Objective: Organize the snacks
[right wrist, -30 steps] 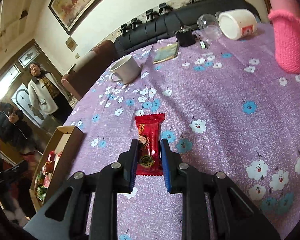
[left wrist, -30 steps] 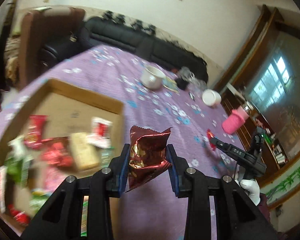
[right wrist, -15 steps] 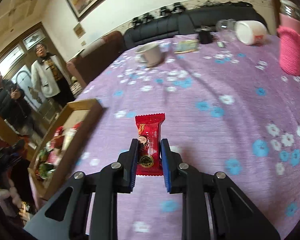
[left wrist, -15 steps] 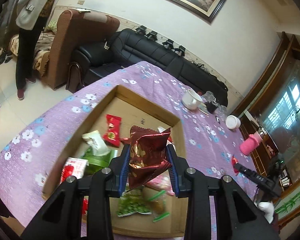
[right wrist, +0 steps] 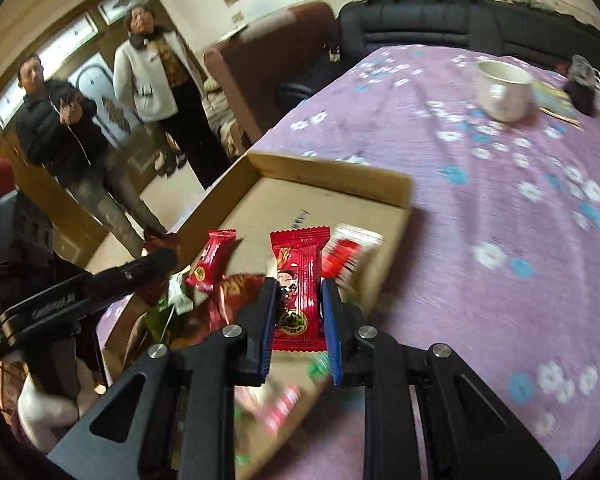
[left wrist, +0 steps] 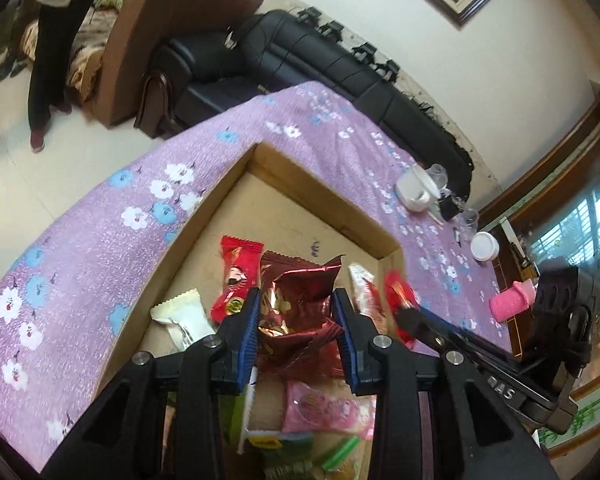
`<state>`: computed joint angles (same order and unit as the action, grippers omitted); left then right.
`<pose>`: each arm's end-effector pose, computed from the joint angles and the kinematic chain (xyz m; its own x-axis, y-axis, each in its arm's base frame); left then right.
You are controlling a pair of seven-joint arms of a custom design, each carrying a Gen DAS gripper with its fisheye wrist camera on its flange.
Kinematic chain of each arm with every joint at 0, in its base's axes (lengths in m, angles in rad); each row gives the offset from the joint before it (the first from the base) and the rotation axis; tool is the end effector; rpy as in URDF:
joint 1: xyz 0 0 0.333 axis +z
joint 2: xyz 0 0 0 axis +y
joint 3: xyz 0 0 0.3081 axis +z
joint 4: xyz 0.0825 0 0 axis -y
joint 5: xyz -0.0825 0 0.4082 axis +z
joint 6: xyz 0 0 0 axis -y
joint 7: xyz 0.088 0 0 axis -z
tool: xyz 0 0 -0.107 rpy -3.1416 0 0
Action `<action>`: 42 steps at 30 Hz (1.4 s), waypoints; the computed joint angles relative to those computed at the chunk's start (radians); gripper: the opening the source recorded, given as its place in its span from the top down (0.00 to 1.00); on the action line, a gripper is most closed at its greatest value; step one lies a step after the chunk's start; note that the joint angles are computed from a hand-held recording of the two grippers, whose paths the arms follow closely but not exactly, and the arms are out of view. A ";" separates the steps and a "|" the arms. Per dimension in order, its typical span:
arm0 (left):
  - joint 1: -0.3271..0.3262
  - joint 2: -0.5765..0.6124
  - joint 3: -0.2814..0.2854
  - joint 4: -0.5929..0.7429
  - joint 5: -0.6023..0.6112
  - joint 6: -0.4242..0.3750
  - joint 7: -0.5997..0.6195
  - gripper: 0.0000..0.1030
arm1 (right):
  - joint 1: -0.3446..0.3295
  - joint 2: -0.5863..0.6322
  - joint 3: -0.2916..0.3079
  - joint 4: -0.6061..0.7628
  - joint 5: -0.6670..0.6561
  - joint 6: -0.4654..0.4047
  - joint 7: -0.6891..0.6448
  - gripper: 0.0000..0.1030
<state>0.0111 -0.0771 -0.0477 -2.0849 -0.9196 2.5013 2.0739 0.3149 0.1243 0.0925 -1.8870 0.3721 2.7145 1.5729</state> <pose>0.5902 -0.0168 0.4936 -0.0958 -0.8376 0.5378 -0.8259 -0.2347 -0.5126 0.6118 0.2472 0.5023 0.2231 -0.9133 -0.3408 -0.8099 0.0209 -0.5862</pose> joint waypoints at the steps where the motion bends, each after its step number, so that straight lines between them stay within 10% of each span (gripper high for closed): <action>1: 0.002 0.007 0.002 0.003 -0.004 -0.004 -0.013 0.65 | 0.005 0.029 -0.003 0.035 -0.024 -0.015 0.021 0.77; 8: 0.019 -0.006 0.014 -0.021 -0.118 -0.040 0.018 0.40 | 0.019 0.168 -0.017 0.206 -0.088 -0.086 0.089 0.60; 18: -0.053 -0.176 0.000 -0.186 -0.146 0.116 0.074 0.34 | 0.014 -0.087 -0.026 -0.128 -0.155 0.119 0.148 0.48; 22: -0.072 -0.299 -0.135 -0.334 0.061 0.446 -0.005 0.32 | -0.028 -0.235 -0.001 -0.314 -0.329 0.216 0.292 0.45; 28: 0.152 -0.460 -0.519 -0.526 0.334 0.840 -0.194 0.20 | -0.283 -0.445 0.198 -0.540 -0.668 0.302 0.619 0.35; 42: 0.188 -0.538 -0.608 -0.564 0.506 0.813 -0.342 0.17 | -0.388 -0.671 0.297 -0.752 -0.545 0.339 0.619 0.30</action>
